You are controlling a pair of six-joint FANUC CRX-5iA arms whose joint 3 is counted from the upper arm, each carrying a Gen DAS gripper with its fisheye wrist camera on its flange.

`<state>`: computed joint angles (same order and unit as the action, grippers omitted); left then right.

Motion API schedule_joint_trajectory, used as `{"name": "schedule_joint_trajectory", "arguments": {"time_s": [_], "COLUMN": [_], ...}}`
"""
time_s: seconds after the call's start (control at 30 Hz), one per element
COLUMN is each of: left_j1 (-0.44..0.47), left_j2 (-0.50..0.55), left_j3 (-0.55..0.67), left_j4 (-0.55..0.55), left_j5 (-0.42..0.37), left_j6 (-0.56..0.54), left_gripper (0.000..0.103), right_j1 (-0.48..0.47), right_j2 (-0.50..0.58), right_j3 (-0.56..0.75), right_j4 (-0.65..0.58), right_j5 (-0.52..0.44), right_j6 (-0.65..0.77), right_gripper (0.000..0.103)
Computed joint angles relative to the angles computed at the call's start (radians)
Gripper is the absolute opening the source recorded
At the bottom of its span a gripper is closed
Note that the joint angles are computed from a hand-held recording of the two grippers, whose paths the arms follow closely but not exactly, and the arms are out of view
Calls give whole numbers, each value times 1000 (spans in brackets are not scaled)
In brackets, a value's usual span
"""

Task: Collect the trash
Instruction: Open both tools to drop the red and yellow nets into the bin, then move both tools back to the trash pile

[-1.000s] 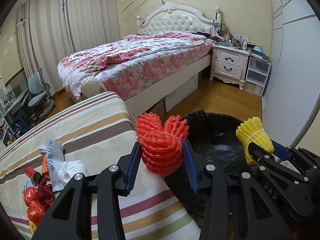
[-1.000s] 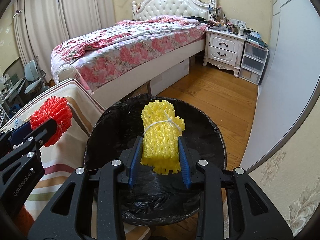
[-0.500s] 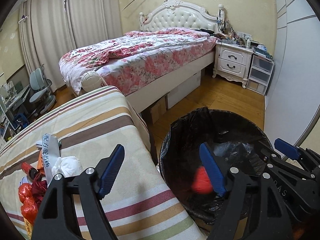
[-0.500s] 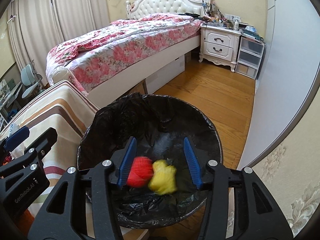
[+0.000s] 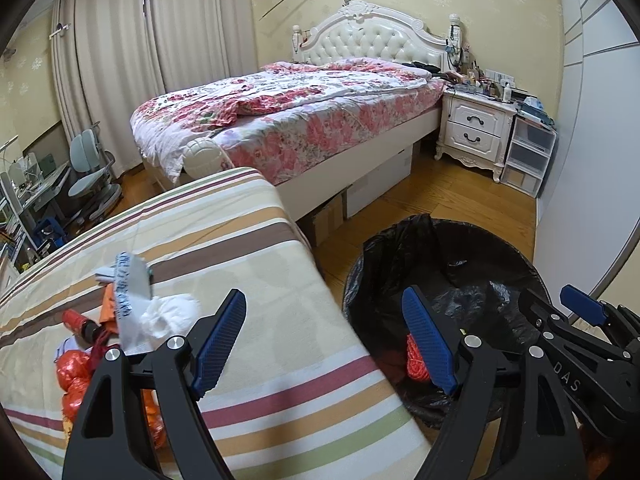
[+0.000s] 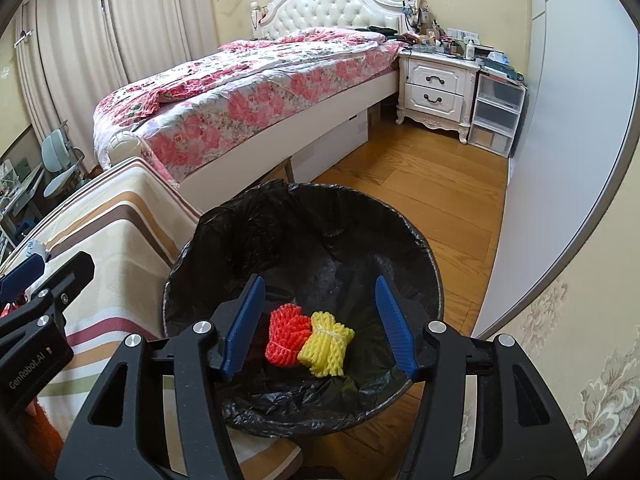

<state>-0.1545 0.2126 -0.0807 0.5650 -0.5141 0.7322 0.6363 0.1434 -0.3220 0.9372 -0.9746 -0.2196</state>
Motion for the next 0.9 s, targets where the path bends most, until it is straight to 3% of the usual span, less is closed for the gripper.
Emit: {"name": "schedule_joint_trajectory", "arguments": {"time_s": [0.9], "left_j1": [275], "left_j2": [-149], "left_j3": [-121], "left_j4": [-88], "left_j5": [-3], "left_j6": [86], "left_gripper": [78], "right_j1": [167], "right_j2": [110], "right_j3": [157], "right_j4": [-18], "right_j5": [39], "right_j6": [116], "right_gripper": [58]}}
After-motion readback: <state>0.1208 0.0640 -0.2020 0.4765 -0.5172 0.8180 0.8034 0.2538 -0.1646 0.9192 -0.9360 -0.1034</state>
